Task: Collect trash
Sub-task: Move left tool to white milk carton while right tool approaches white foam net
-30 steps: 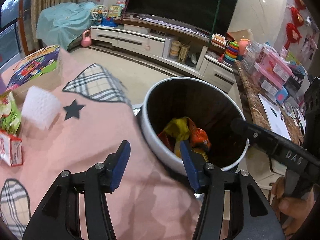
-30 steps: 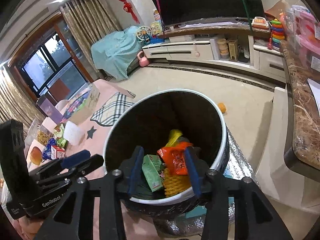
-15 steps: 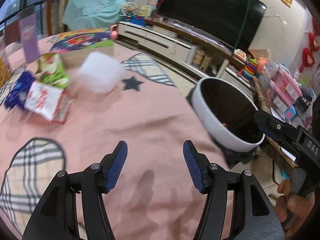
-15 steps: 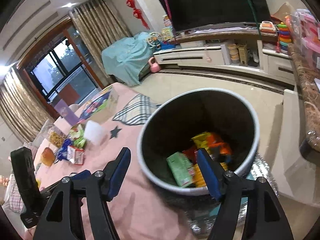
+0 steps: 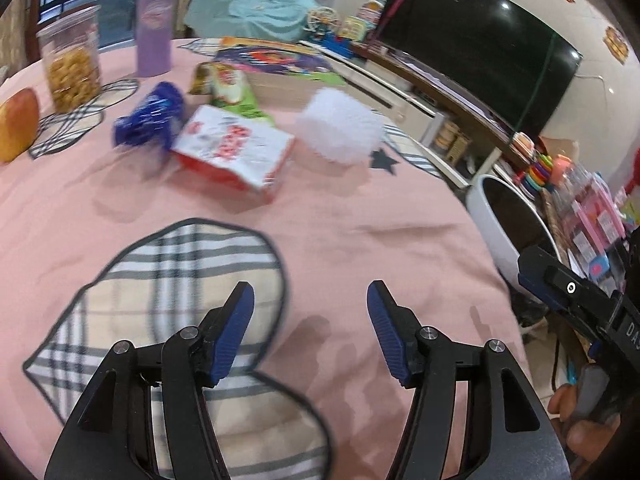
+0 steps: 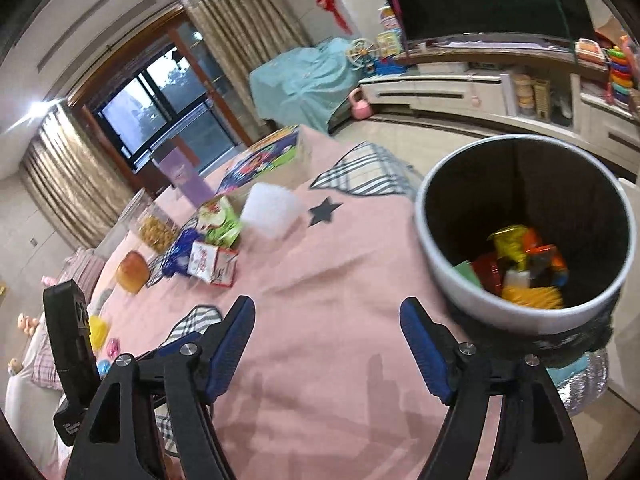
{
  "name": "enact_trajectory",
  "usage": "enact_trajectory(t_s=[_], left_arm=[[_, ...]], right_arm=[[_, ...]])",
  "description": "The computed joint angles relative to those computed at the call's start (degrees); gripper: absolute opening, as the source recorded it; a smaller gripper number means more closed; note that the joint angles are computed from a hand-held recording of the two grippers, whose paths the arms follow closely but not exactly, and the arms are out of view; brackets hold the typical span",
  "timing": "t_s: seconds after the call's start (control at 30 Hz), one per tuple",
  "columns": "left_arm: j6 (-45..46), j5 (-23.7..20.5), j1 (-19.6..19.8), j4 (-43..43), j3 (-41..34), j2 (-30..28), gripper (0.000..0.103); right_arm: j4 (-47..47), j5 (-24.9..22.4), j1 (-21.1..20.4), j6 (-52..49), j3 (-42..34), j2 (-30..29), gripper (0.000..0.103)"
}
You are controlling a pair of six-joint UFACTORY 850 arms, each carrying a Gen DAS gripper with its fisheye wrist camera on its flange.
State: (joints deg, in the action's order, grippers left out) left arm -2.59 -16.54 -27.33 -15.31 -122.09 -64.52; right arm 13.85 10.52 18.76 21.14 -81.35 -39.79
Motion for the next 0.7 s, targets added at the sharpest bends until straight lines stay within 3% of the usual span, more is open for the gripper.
enact_trajectory(t_s=[0.37,0.57,0.7], left_arm=[[-7.06,0.98,2.28,5.17,2.47,1.01,0.06],[-8.22,-0.86,2.52,6.92,-1.28,-1.1,0.063],[-9.25,-4.52,2.45,8.88,-8.29,-4.91,0.064]], right_arm=[[-10.33,-3.52,1.4,9.2,-7.07,-5.67,0.079],[-16.67,-5.41,1.21,14.84,-10.75,-8.11,0.079],[-15.93,-6.19,0.96,13.57,-12.84,-9.29,0.079]])
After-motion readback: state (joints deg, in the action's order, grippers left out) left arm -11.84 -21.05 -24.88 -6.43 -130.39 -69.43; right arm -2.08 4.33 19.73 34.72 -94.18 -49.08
